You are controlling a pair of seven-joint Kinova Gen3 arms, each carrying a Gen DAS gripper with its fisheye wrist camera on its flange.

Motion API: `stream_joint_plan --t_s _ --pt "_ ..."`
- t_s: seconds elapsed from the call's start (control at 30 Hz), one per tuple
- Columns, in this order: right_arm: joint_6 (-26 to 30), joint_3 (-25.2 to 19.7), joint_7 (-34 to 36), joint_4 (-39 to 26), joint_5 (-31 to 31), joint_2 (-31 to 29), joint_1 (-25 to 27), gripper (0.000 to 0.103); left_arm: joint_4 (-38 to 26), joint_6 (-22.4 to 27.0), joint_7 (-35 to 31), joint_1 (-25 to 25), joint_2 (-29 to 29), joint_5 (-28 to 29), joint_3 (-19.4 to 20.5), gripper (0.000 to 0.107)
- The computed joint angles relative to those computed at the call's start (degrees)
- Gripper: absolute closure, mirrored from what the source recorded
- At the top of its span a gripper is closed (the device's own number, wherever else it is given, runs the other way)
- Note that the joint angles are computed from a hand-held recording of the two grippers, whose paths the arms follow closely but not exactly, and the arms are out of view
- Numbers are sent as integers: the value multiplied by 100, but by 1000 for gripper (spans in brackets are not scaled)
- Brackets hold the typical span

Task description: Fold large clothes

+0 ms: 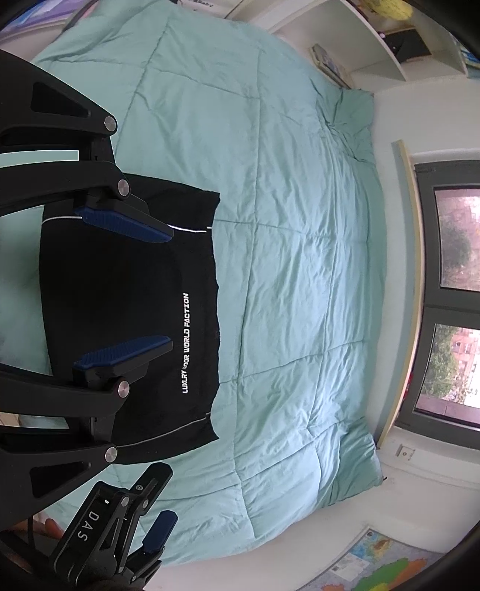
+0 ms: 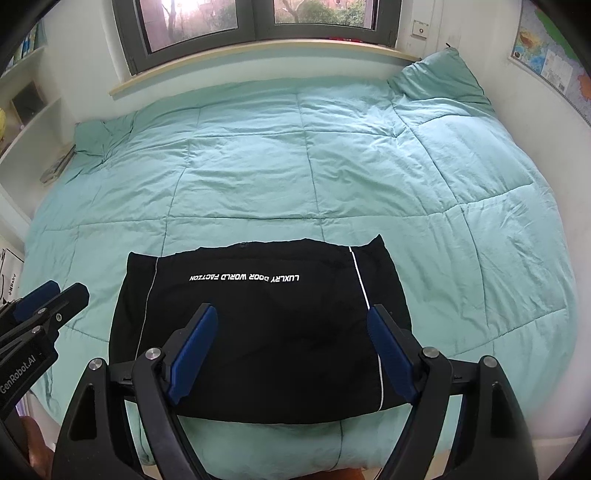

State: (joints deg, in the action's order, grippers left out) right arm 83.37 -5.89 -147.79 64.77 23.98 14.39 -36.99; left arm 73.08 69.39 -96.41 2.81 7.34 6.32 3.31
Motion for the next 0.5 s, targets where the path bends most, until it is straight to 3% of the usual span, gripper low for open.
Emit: stream_joint_plan --t_s 0.5 --pt "-76 -1 39 65 -173 17 97 19 -32 78 -21 56 108 -88 18 53"
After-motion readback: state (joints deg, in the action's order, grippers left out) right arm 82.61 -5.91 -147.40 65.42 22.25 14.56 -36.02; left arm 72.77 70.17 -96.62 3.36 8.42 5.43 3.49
